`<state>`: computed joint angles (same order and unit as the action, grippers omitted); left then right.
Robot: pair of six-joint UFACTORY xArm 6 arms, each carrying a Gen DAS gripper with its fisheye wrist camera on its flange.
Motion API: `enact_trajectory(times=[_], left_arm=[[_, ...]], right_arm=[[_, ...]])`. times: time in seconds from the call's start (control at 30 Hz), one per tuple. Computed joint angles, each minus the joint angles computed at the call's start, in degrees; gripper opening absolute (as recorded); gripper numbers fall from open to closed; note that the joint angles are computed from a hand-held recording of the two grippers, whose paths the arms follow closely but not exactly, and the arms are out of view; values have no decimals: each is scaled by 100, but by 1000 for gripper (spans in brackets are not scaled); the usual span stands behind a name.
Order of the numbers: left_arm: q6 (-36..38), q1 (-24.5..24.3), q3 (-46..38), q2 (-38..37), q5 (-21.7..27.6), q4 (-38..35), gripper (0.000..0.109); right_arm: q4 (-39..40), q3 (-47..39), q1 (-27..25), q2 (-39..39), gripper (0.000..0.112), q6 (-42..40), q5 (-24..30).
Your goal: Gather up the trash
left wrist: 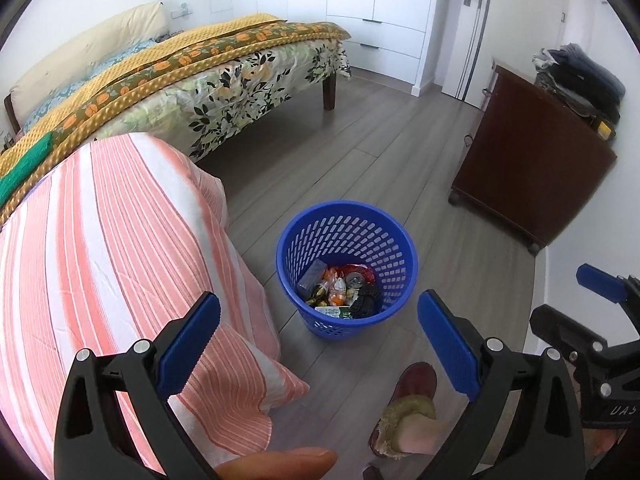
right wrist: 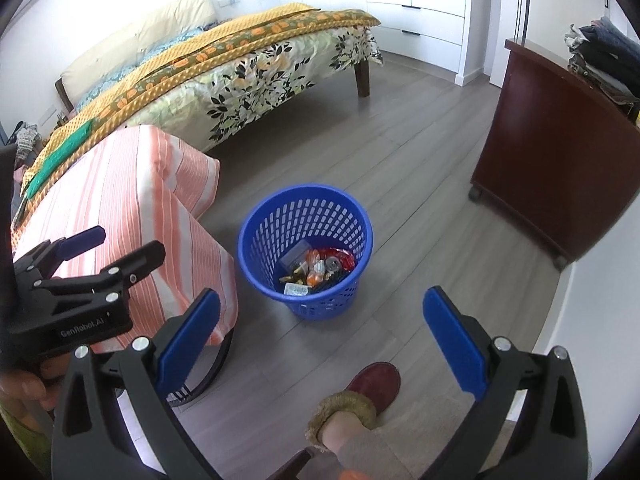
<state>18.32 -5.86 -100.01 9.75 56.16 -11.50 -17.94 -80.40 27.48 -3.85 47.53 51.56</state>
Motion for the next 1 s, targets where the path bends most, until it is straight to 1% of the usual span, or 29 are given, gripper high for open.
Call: enact_trajectory(times=[0.3,1.0], left_arm=[[-14,15,-33,33,17,32,98],[50,79,-36,39,54,11,98]], right_arm=[[21,-149,24,110,98,-105,73],[92,-166,7,119,98,-143,105]])
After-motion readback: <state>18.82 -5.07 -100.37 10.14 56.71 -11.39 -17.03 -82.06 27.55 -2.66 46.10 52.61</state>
